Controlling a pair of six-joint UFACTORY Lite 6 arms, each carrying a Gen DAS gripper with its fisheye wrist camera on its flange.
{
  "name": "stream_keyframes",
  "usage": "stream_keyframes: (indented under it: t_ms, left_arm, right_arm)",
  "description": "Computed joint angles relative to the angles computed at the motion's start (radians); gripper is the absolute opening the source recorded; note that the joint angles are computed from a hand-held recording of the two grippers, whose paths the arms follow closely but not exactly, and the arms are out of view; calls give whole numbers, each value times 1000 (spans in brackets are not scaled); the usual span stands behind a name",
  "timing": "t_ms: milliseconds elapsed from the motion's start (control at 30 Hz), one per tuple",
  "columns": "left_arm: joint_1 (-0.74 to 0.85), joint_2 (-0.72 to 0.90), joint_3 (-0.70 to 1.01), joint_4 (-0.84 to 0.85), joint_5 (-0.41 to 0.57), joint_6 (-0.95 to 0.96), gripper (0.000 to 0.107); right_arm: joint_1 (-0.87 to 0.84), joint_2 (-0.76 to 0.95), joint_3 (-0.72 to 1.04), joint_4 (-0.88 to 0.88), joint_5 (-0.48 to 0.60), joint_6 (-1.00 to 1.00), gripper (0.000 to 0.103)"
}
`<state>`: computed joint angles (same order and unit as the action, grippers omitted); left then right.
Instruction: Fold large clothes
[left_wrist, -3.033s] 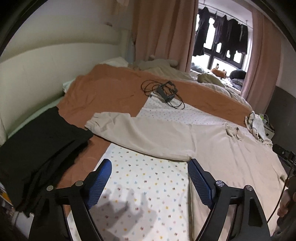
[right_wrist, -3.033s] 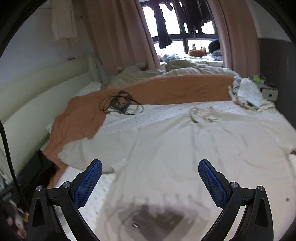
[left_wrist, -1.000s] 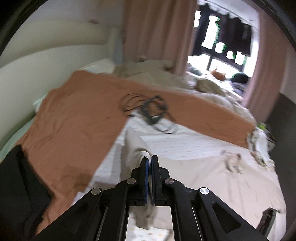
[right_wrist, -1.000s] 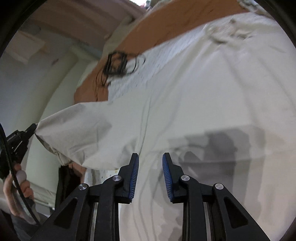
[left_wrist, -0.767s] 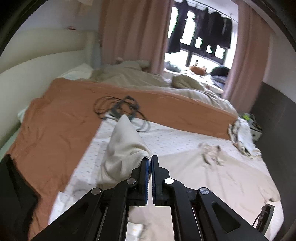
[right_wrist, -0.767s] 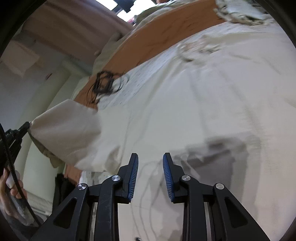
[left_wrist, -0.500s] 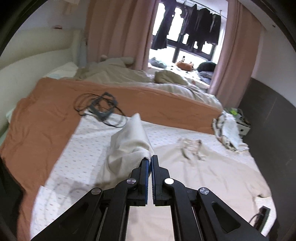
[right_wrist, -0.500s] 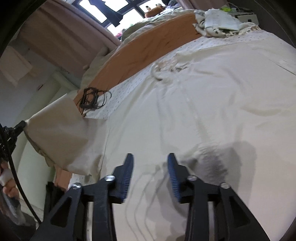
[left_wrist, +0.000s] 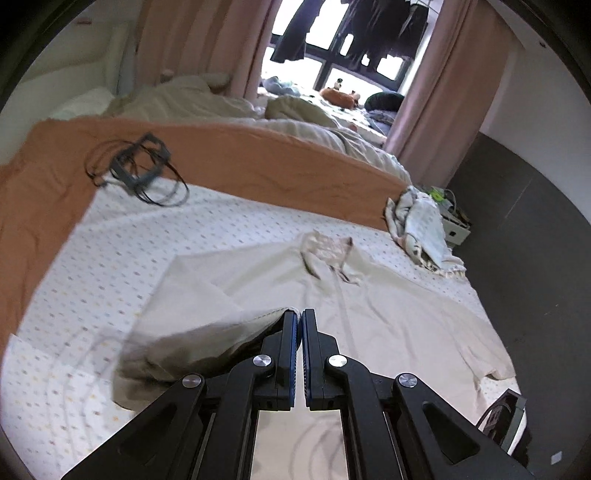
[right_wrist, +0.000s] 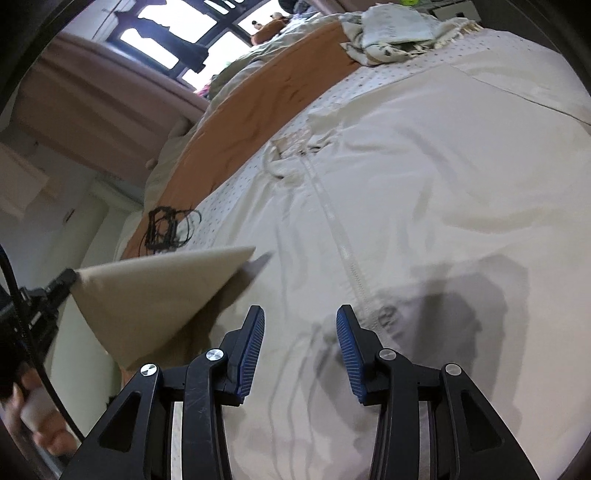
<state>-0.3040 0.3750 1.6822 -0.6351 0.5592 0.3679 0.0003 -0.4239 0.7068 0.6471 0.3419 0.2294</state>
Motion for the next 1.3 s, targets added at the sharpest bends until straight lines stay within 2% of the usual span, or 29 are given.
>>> stream_keyframes:
  t_ms: [133,200,233,267,300,333,367,433,533,600,767,867,933,1100,1300]
  left_arm:
    - [-19,-26,-103,-151,-1,67,2]
    - [-17,-44,-172,-224,11,94,7]
    - [-15,-62,-227,-258,18,106,16]
    - [-6,-82,-289,-320,32,150,33]
    - [6,-100,-335,-375,46,195,42]
    - [26,-135,-412,-467,57,269,58]
    - [46,-177,-485,-535,60,322,69]
    - [76,-253,-589,-587,44,381,75]
    - [162,-331,-695,-666,80,459,76]
    - [236,-359,-753,-713,116,508,76]
    - [415,-352,-754,-675,141,526,76]
    - [497,-359,-758,-654,142,555,76]
    - [576,-351,-756,-648,192,591,76]
    - [705,-289,-717,-598,228,674,76]
    - [854,-186,-638,-545,288,774,76]
  right_arm:
    - [-51,-24,-20,2,18,-1,42]
    - [-73,-26,-27,13,23,-6,42]
    - [-78,-28,-31,7,25,4,42]
    - [-83,-31,-36,7,27,6,42]
    - [-85,-34,-38,1,29,17,42]
    - [-87,-34,-38,-1,30,22,42]
    - [-87,-37,-39,-8,30,32,42]
    - [-71,-31,-27,-73,27,97,45]
    - [-26,-19,-4,-216,13,246,61]
    - [8,-10,11,-297,5,330,61]
    - [179,79,114,-624,-10,635,61]
    - [301,179,211,-839,3,838,61]
    - [370,258,283,-957,28,943,63]
    - [512,477,481,-1120,111,1057,65]
    - [599,707,706,-1153,207,1027,65]
